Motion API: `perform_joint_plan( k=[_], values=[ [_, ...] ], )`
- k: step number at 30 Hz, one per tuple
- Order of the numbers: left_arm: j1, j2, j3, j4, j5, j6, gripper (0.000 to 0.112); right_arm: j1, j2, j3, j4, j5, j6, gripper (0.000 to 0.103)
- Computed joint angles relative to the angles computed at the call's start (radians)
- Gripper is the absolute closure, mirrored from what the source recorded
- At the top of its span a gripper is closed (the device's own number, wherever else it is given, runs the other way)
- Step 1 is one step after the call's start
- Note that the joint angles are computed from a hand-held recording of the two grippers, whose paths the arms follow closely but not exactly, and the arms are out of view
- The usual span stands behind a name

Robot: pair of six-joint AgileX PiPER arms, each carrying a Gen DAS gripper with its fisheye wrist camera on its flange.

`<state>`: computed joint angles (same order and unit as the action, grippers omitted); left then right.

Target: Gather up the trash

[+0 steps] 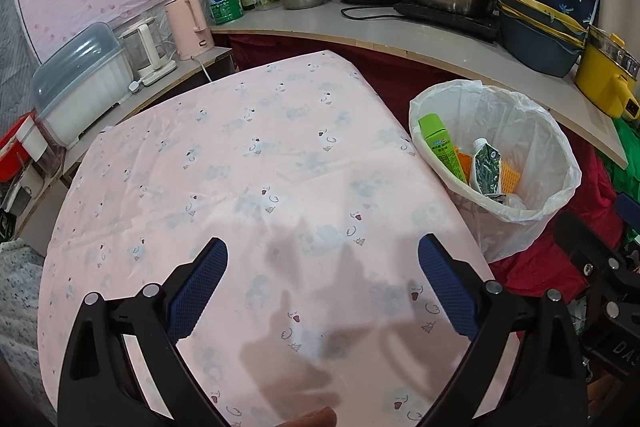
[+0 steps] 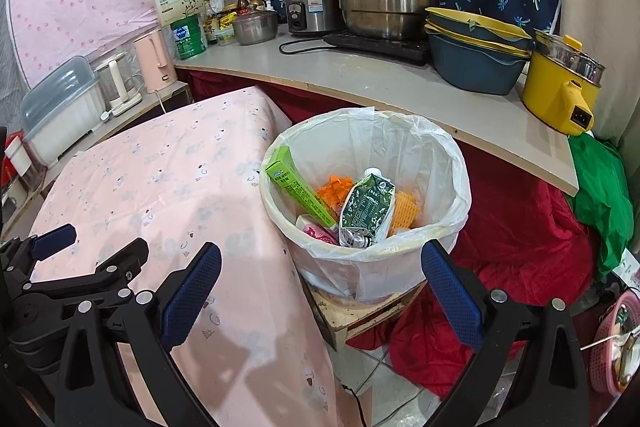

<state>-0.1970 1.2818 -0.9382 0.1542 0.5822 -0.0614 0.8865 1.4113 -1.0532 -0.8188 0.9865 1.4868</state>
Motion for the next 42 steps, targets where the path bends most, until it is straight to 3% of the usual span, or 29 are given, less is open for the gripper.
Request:
perform_joint_plan(
  k=[42],
  values=[
    [-0.033, -0.002, 0.007, 0.072, 0.001, -0.092, 0.021, -0.003, 0.004, 0.017, 0.009, -0.01, 0.01, 0.007]
  ],
)
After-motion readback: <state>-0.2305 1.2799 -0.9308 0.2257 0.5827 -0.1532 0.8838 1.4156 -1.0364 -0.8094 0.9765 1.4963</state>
